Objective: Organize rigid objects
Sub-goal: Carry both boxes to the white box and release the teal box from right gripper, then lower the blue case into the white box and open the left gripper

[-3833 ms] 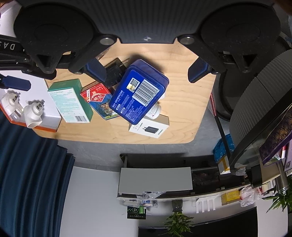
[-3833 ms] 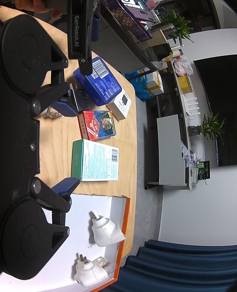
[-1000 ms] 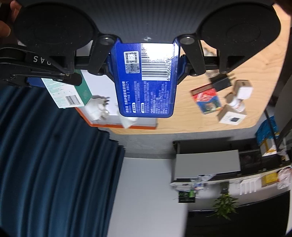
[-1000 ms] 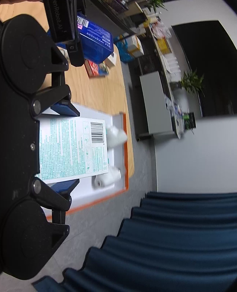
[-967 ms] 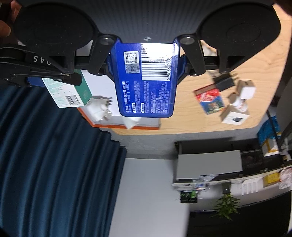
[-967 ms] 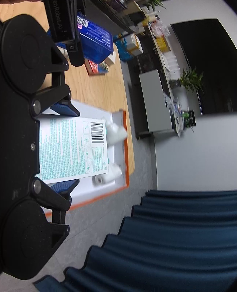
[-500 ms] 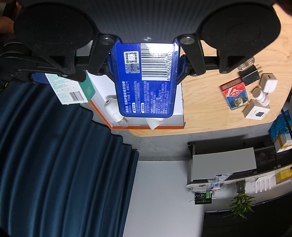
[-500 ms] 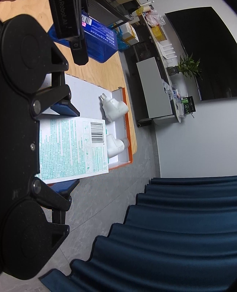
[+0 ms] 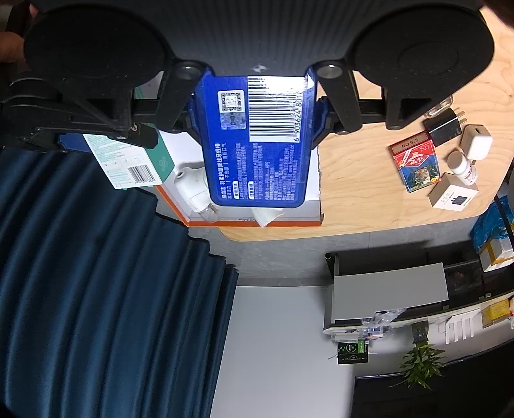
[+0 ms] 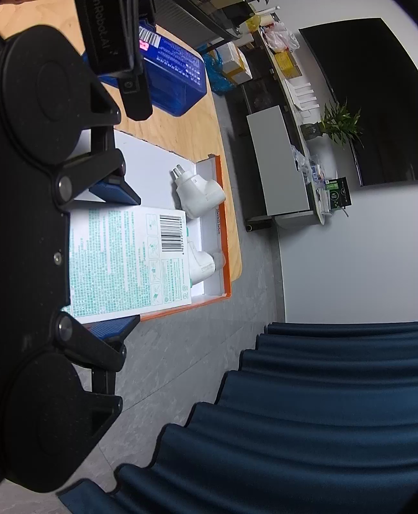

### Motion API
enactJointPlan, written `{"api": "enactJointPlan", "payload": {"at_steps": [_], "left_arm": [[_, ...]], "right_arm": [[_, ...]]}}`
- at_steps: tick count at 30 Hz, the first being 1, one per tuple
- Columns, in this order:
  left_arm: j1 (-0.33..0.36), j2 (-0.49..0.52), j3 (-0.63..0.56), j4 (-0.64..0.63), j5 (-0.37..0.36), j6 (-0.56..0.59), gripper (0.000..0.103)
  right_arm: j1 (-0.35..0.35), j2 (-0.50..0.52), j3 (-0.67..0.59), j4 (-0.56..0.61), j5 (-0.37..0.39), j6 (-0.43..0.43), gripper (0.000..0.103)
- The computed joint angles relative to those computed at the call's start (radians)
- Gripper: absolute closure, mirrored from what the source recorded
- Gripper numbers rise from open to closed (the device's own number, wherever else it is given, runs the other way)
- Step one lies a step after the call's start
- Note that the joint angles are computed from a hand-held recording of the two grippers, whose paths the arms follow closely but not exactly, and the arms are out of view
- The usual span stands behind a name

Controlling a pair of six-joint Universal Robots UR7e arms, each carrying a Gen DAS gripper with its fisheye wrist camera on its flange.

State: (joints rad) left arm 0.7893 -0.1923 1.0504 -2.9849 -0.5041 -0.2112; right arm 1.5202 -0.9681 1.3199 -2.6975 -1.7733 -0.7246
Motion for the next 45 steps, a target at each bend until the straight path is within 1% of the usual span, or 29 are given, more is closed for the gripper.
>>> {"api": "enactJointPlan", "payload": {"at_steps": [22,30,39,41,45], "left_arm": [[0.038,0.046,-0.110,0.111,-0.021,-0.041,0.040],[0.057,0.066,-0.160,0.161,-0.043,-0.060,0.040],[0.076,0.103,-0.239,0.200,-0.066,-0.050,0.040],[0.080,0.114,-0.264,0.212,-0.081,-0.050,0.040],[0.085,0.131,-0.305,0.241,-0.107,-0.051,0.039]], "right_arm": [[0.004,0.108,-0.139,0.068,-0.035,-0.015,0.018],[0.001,0.146,-0.194,0.100,-0.044,-0.020,0.018],[-0.004,0.148,-0.194,0.043,-0.029,-0.023,0.018],[-0.005,0.147,-0.196,0.033,-0.027,-0.027,0.018],[0.000,0.151,-0.195,-0.011,-0.053,-0.043,0.018]]}}
